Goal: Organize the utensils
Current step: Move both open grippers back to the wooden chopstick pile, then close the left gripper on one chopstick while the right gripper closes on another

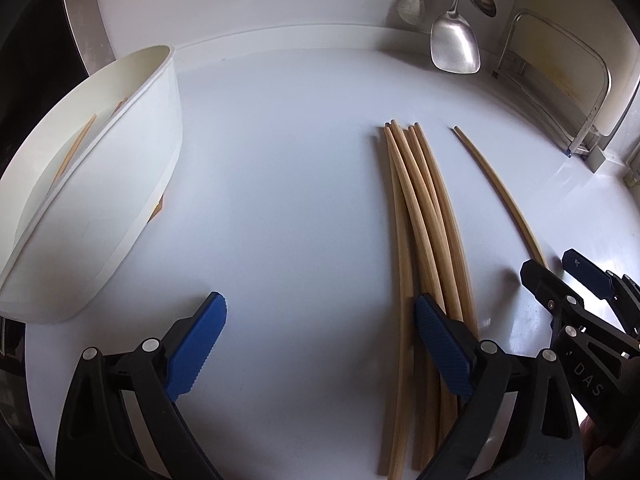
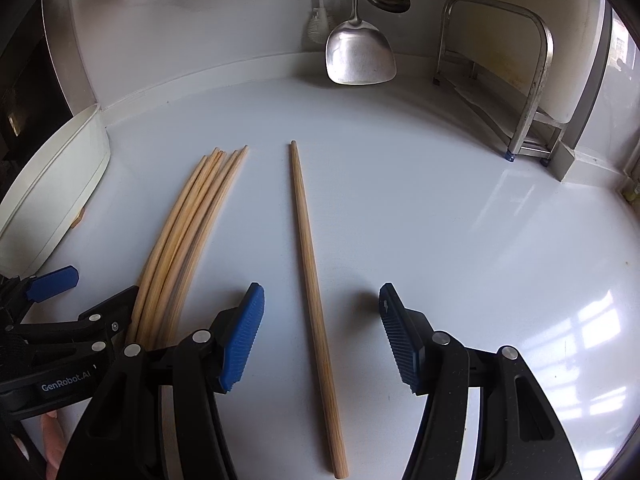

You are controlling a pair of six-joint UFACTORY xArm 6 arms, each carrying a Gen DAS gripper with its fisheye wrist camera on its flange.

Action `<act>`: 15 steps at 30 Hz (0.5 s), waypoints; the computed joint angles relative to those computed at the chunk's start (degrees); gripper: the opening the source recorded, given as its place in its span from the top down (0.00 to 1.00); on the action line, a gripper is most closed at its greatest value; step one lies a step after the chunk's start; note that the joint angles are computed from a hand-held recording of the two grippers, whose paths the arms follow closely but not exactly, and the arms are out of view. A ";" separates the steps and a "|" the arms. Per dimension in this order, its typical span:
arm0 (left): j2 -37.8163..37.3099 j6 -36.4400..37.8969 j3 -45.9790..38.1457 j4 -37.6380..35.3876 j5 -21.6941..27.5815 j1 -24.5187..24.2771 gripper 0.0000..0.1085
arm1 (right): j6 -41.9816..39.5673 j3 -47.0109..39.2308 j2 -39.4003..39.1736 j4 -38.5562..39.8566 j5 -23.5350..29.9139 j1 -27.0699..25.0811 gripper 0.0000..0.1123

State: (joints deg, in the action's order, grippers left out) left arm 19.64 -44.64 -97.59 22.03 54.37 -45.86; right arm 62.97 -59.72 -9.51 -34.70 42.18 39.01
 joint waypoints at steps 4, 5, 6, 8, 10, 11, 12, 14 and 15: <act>0.28 0.38 -0.59 0.55 -0.64 -0.23 0.34 | -0.72 -0.45 0.48 -1.08 0.56 0.39 0.58; 0.28 0.54 -0.61 0.51 -0.82 -0.29 0.38 | -1.04 -0.53 0.59 -1.26 0.56 0.55 0.60; 0.31 0.70 -0.68 0.48 -0.99 -0.35 0.43 | -1.54 -0.72 0.75 -1.35 0.65 0.72 0.63; 0.09 0.84 -0.53 0.48 -1.25 -0.54 0.53 | -2.56 -0.92 0.94 -1.08 0.45 0.90 0.69; -0.08 1.05 -0.50 0.13 -1.35 -0.67 0.65 | -2.92 -1.05 0.97 -0.94 0.65 1.11 0.75; -0.19 1.10 -0.48 -0.19 -1.33 -0.64 0.74 | -3.18 -1.02 0.93 -0.73 0.57 1.15 0.78; -0.35 0.98 -0.39 -0.53 -1.29 -0.58 0.86 | -3.42 -1.05 0.92 -0.66 0.65 1.23 0.85; -0.23 1.10 -0.63 -1.49 -1.41 -0.29 0.92 | -3.38 -1.26 0.97 -1.29 1.57 1.68 0.94; -0.17 1.11 -0.74 -1.51 -1.31 -0.25 0.93 | -3.55 -1.50 1.10 -1.44 1.89 1.85 0.94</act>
